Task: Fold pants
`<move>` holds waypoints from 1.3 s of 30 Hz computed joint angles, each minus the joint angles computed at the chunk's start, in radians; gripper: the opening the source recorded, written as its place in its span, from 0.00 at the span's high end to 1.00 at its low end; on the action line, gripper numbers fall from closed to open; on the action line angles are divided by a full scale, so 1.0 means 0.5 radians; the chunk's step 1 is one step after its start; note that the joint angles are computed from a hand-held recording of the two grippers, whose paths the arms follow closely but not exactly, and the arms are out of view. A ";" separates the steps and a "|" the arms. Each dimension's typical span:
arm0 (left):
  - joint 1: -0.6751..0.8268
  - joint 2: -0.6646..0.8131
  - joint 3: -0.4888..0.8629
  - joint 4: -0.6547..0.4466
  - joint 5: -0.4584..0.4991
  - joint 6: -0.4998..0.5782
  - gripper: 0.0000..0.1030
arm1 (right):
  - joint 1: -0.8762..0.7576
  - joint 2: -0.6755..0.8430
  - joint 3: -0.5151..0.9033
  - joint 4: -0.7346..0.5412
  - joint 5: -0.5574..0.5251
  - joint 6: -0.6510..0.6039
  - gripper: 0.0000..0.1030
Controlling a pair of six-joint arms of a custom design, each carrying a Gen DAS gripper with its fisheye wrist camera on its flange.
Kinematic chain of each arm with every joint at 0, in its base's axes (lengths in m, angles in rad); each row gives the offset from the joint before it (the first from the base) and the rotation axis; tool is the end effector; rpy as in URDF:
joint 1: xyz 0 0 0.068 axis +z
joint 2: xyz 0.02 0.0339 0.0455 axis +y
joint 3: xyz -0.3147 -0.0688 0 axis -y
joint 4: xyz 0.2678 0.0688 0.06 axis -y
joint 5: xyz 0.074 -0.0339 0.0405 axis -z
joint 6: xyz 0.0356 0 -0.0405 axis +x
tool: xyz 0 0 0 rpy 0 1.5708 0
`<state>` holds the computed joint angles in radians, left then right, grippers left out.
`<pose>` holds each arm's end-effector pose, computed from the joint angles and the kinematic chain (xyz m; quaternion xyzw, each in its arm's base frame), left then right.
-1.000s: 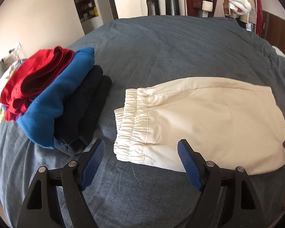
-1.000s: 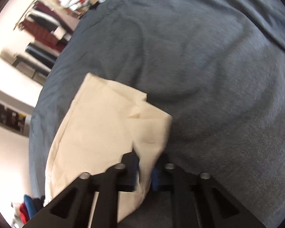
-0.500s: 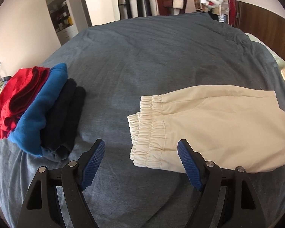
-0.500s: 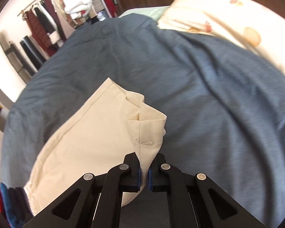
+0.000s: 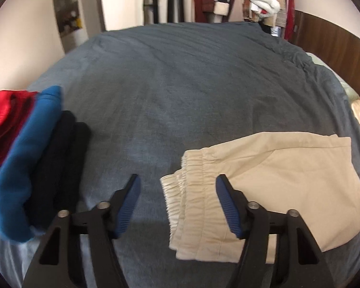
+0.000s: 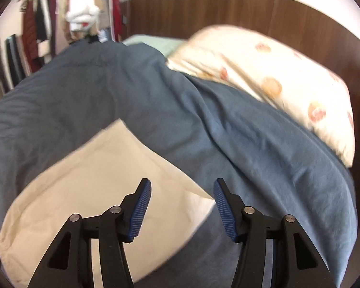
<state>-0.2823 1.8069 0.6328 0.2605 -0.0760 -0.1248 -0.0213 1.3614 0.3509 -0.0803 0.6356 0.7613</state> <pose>0.3074 -0.0864 0.1090 0.0622 0.9438 -0.0300 0.3231 0.1946 -0.0253 0.1353 0.4206 0.8246 -0.2013 0.3203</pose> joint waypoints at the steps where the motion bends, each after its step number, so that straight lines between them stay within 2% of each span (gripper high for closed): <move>1: 0.031 0.038 0.032 -0.012 0.087 0.030 0.52 | 0.026 0.006 0.020 0.027 -0.039 -0.082 0.45; 3: 0.069 0.105 0.085 -0.038 0.189 0.063 0.57 | 0.037 0.083 0.054 0.163 -0.201 -0.247 0.45; 7: 0.114 0.220 0.174 -0.099 0.333 0.101 0.68 | 0.033 0.281 0.106 0.393 -0.521 -0.381 0.45; 13: 0.214 0.345 0.298 -0.231 0.574 0.052 0.82 | 0.094 0.557 0.183 0.555 -0.708 -0.402 0.45; 16: 0.237 0.323 0.294 -0.255 0.596 0.112 0.88 | 0.105 0.621 0.221 0.595 -0.790 -0.445 0.45; 21: 0.254 0.146 0.196 -0.232 0.535 0.113 0.92 | 0.179 0.697 0.325 0.593 -0.878 -0.509 0.46; 25: 0.286 0.123 0.177 -0.252 0.545 0.090 0.92 | 0.190 0.818 0.450 0.626 -1.013 -0.571 0.46; 28: 0.273 0.178 0.175 -0.233 0.467 0.118 0.92 | 0.204 0.982 0.591 0.631 -1.065 -0.632 0.46; 35: 0.284 0.203 0.157 -0.200 0.427 0.207 0.90 | 0.186 1.357 0.928 0.519 -1.201 -0.655 0.46; 36: 0.279 0.192 0.153 -0.197 0.411 0.210 0.86 | 0.188 1.386 0.953 0.512 -1.197 -0.663 0.46; 38: 0.273 0.127 0.119 -0.177 0.343 0.200 0.72 | 0.195 1.425 0.996 0.485 -1.185 -0.671 0.46; 39: 0.281 0.100 0.093 -0.149 0.336 0.197 0.60 | 0.196 1.421 0.997 0.473 -1.183 -0.672 0.46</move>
<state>-0.1420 1.8567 0.6794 0.1860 0.0921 -0.0264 0.0768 2.0718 0.8496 0.1563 0.0441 0.4254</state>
